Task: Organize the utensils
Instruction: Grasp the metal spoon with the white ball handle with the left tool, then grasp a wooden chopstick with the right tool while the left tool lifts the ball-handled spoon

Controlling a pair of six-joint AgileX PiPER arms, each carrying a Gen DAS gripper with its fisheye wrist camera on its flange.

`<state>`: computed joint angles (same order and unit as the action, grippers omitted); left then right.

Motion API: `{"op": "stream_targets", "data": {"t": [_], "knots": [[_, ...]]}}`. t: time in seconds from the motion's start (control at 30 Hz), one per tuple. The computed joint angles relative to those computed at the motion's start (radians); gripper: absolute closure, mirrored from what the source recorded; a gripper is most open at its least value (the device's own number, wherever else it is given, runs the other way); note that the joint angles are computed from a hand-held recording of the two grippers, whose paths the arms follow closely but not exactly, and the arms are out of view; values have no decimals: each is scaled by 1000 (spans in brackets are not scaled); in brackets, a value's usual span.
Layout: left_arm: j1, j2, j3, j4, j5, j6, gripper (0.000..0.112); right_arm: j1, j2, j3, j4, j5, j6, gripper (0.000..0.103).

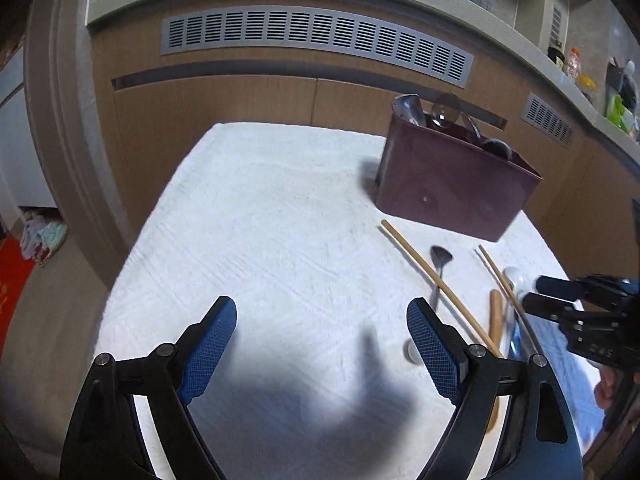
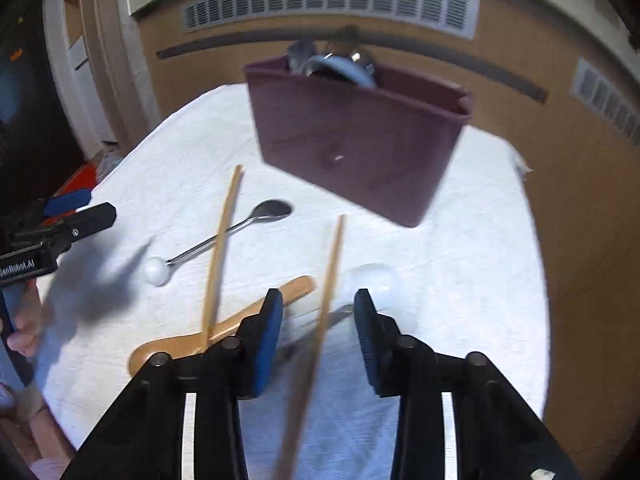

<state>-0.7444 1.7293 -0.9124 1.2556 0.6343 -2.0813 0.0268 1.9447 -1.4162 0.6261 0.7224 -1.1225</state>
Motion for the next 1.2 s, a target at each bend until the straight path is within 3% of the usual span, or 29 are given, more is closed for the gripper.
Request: {"op": "stream_targets", "data": {"t": [0.07,0.2,0.4,0.57,0.77,1.0,1.1,1.2], "knots": [[2,-6,18,37,-61,-3,48,7,-9,14,11,6,-14,71],[-1,31,-17,33,-170,121,63,-12,-54,68,53,-5,-71,69],[6,128,-154,-162,-179,411,64,-60,-93,118,74,-10,-107,68],[10,170,-210,-268,-142,517,90,-76,-74,97,65,23,-96,66],[-12,82,-129,-123,-95,329,90,-48,-53,65,49,41,-60,65],[-28,-80,-43,19,24,183,90,-10,-31,26,65,87,-55,56],[-11,-105,-38,34,41,187,90,28,-3,-21,66,124,-68,56],[16,-134,-20,54,10,163,90,84,47,-96,47,143,-29,56]]}}
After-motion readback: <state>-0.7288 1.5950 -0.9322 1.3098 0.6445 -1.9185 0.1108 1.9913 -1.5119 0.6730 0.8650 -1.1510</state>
